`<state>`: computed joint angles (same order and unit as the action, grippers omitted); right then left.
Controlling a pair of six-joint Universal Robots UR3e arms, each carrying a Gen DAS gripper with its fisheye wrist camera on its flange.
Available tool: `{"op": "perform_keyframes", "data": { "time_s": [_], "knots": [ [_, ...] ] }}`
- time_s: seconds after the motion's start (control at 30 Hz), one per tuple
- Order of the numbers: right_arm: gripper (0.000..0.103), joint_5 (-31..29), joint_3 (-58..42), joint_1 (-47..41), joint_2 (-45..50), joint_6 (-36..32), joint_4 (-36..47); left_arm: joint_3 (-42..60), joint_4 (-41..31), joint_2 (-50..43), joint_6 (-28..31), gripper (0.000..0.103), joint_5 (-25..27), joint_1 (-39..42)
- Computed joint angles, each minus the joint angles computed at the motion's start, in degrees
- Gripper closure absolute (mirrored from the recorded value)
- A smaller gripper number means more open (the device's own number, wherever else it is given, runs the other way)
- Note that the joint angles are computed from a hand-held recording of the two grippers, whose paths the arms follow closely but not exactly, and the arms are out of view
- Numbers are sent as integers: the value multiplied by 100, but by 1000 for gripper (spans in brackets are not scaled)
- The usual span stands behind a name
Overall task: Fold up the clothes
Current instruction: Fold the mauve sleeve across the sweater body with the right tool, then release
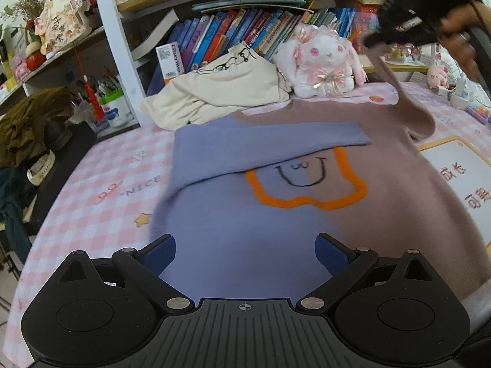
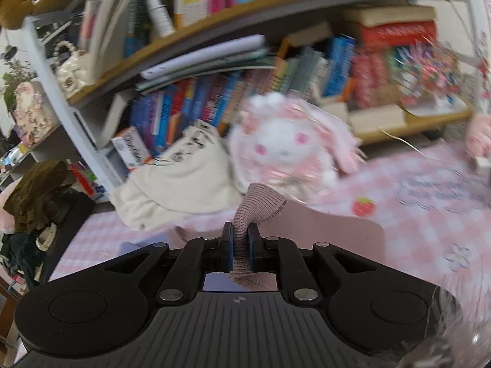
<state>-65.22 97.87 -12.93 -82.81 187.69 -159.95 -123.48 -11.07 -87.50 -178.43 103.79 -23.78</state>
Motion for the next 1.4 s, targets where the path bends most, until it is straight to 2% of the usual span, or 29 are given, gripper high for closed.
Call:
{"op": "perform_keyframes", "data": {
  "time_s": [0.2, 0.4, 0.77, 1.17, 1.2, 1.3, 1.33, 1.4],
  "knots": [
    [94, -682, -1097, 964, 718, 457, 150, -674, 214, 633, 542, 4, -753, 845],
    [94, -1032, -2030, 1603, 1390, 671, 480, -1072, 233, 1018, 868, 4, -1195, 1357],
    [94, -1206, -3156, 2297, 2355, 921, 1012, -1371, 55, 1422, 1188, 4, -1479, 1789],
    [92, -1114, -3673, 2512, 2855, 978, 1543, -1493, -135, 1662, 1255, 4, -1576, 2099],
    [90, -1076, -3678, 2510, 2864, 978, 1557, -1488, -130, 1651, 1265, 4, -1576, 2100],
    [76, -863, -3513, 2457, 2802, 1039, 1374, -1480, -110, 1633, 1296, 4, -1595, 2109],
    [65, -756, -3409, 2424, 2757, 1065, 1251, -1477, -97, 1621, 1302, 4, -1601, 2112],
    [61, -640, -3245, 2380, 2659, 1058, 1099, -1459, -80, 1594, 1323, 4, -1633, 2134]
  ]
}}
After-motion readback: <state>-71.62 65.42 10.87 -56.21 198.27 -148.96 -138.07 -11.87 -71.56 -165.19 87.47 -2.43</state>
